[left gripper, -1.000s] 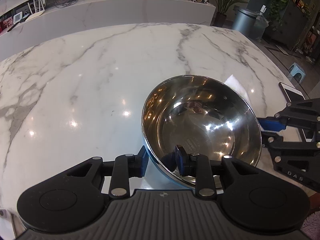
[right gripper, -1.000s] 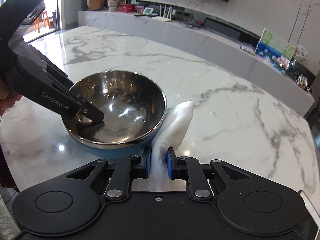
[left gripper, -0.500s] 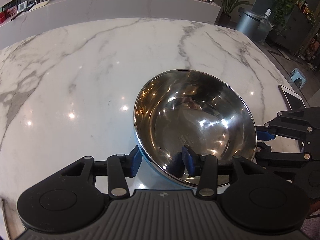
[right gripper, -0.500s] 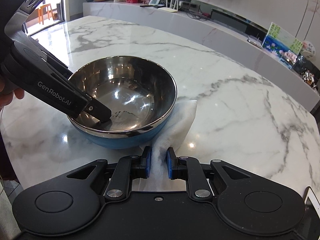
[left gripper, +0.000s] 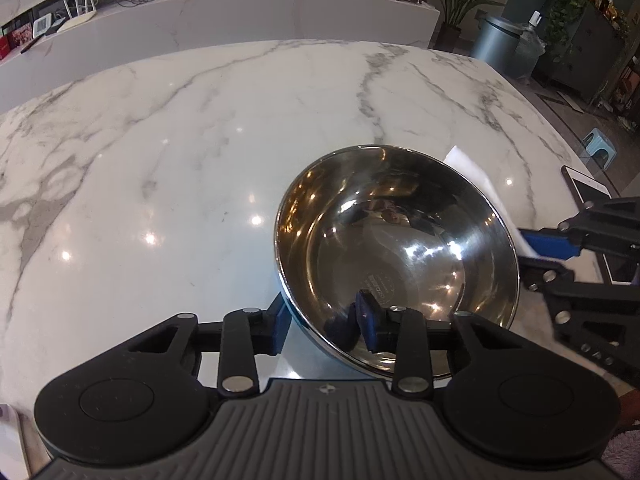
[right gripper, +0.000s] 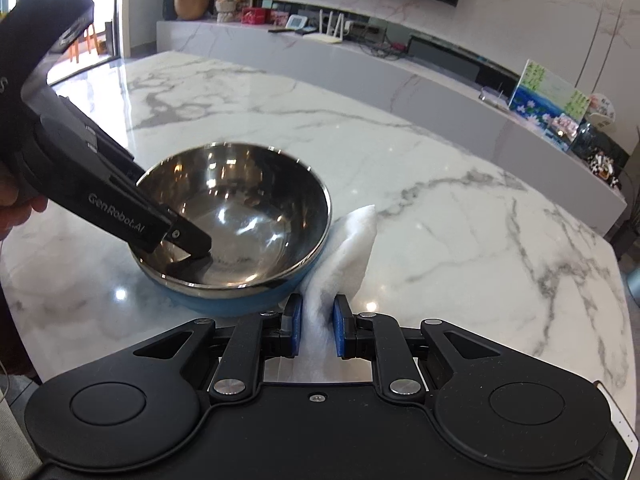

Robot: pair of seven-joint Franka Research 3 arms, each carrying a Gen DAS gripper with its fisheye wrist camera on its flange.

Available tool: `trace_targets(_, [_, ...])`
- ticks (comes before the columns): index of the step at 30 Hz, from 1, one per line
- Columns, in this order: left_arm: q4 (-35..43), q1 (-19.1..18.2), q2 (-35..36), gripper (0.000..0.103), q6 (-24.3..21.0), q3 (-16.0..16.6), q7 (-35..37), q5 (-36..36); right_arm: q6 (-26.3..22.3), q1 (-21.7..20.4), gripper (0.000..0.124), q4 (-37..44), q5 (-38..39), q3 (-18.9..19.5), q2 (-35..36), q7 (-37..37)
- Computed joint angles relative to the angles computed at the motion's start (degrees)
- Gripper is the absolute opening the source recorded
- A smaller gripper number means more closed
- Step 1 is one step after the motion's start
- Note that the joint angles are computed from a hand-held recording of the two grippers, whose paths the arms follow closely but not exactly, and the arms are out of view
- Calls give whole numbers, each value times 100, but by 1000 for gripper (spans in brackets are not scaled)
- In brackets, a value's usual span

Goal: Clean bowl

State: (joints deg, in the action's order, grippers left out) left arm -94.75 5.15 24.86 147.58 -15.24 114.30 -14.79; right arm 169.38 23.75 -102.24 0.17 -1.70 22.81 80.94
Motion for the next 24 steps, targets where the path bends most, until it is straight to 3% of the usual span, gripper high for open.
trace_targets(8, [-19,-62,-1,28,117,38,-83,184,95,-32,14,-20,103,28,-36,-30])
trace_targets(24, [-248,-143,-83,28,579,95,-124,535,-583,-124,14,282,264,217,176,-81])
